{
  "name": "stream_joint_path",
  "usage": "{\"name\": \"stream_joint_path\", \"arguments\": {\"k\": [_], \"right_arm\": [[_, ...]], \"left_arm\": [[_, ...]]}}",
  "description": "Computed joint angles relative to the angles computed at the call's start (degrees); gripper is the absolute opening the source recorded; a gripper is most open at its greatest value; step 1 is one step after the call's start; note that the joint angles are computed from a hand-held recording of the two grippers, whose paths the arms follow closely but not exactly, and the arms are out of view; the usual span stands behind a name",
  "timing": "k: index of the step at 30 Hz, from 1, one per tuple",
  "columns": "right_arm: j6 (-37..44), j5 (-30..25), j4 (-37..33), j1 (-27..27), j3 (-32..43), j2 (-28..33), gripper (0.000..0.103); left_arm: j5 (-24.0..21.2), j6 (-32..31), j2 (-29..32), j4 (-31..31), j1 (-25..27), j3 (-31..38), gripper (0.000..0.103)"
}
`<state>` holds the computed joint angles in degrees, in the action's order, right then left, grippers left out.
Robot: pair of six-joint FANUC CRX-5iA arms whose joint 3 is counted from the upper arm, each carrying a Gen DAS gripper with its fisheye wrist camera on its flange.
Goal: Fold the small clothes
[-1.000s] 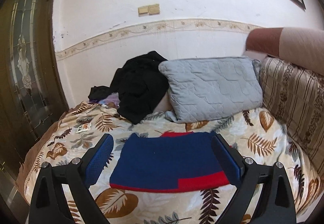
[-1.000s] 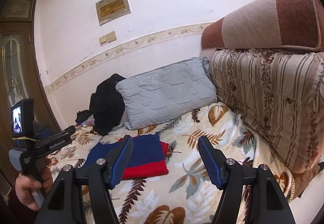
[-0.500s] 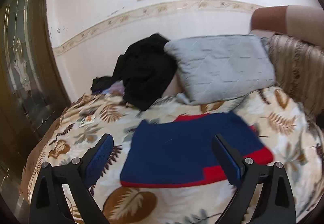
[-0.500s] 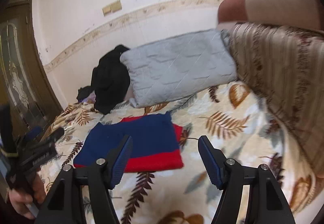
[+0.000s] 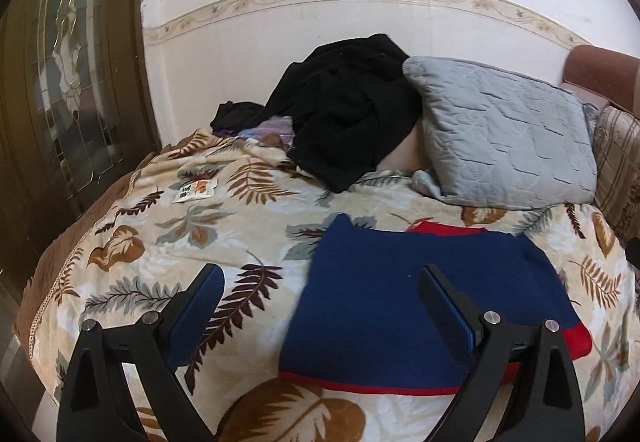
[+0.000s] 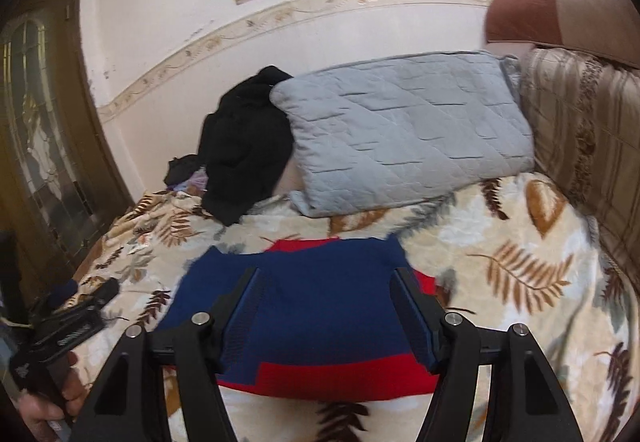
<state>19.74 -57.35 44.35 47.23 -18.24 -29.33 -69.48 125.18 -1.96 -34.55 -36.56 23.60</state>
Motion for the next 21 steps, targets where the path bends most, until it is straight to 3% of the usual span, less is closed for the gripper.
{"name": "stream_joint_path", "arguments": {"k": [7, 13, 17, 19, 21], "right_arm": [[3.5, 1.6, -3.6, -1.0, 1.1, 3.8, 0.070], [15.1, 5.1, -19.8, -11.5, 5.0, 9.2, 0.069], [23.7, 6.3, -32.2, -19.9, 9.1, 13.7, 0.056], [28.9, 5.5, -38.3, -23.3, 12.6, 16.8, 0.041], [32.0, 4.8, -40.6, -25.3, 15.4, 20.1, 0.040]], "left_arm": [[0.7, -2.7, 1.1, 2.8, 2.0, -1.1, 0.097], [-2.4, -6.5, 7.0, 4.6, 4.1, 0.5, 0.097], [-6.1, -8.8, 10.9, 5.1, 5.8, 2.1, 0.097], [-7.9, -9.0, 12.4, 6.4, 7.3, 2.6, 0.097], [-8.5, -9.0, 13.1, 6.6, 8.1, 2.8, 0.097]]}}
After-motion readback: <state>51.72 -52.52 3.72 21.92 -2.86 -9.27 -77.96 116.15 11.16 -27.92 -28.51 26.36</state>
